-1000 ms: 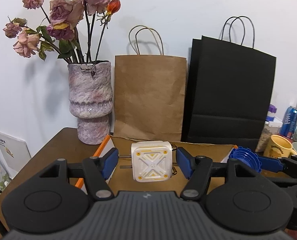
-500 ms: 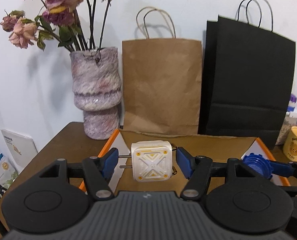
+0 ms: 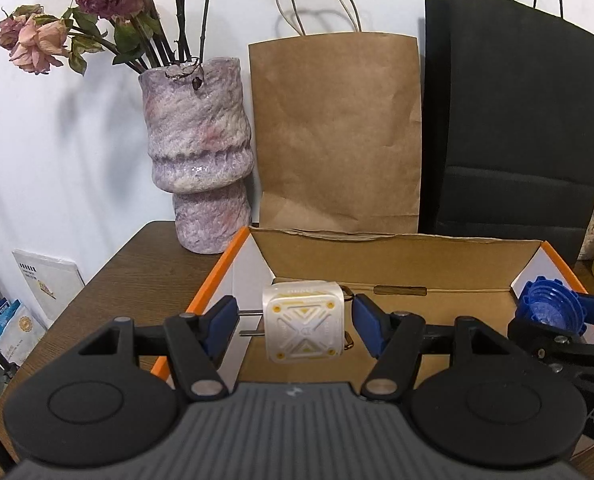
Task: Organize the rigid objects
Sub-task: 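Open both grippers to drop the plug and blue cap into the box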
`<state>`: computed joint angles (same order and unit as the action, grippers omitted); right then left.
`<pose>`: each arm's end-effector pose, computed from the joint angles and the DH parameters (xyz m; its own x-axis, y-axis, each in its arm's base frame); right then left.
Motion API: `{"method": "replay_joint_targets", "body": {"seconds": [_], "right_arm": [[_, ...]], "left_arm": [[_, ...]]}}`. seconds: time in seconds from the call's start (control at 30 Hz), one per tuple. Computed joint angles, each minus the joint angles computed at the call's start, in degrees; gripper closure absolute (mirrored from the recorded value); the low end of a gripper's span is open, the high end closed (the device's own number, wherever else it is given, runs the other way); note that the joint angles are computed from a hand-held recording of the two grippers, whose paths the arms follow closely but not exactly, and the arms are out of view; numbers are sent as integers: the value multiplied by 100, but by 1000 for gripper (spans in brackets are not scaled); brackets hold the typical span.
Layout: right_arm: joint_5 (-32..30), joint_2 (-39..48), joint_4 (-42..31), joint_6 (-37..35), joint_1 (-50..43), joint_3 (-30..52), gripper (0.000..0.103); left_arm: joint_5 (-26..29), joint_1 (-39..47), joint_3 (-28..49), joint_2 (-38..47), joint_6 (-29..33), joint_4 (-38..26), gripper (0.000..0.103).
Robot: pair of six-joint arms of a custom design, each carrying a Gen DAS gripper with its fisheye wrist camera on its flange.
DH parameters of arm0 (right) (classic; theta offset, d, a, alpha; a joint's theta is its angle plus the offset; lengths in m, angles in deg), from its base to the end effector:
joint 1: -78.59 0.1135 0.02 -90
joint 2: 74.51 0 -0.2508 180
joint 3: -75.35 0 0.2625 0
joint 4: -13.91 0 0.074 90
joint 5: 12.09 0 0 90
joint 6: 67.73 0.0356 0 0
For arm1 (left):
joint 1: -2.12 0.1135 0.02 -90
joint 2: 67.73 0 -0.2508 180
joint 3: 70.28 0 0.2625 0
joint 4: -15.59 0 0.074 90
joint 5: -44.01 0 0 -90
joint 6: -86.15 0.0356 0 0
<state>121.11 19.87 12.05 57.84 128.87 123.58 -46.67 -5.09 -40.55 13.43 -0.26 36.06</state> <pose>0.2027 0.2059 0.1000 -0.5423 0.0109 -0.8401 0.0583 0.9980 -0.0247 0.2373 -0.0296 0.0997 -0.5021 0.1266 -0.8555 0.1471 0.9873 0.0598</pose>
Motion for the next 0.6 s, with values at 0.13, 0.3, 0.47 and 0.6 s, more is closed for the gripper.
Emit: {"method": "replay_joint_targets", "body": {"seconds": [0.13, 0.3, 0.47, 0.6], "right_arm": [[20, 26, -79, 50, -4, 32, 48], [239, -16, -248, 163, 46, 42, 15], [367, -120, -276, 228, 82, -42, 1], [409, -125, -307, 247, 103, -41, 0]], "left_arm": [[-161, -67, 91, 93, 28, -102, 35], [-428, -121, -37, 34, -22, 197, 0], [-357, -81, 19, 6, -84, 69, 0], [-392, -112, -18, -38, -76, 73, 0]]}}
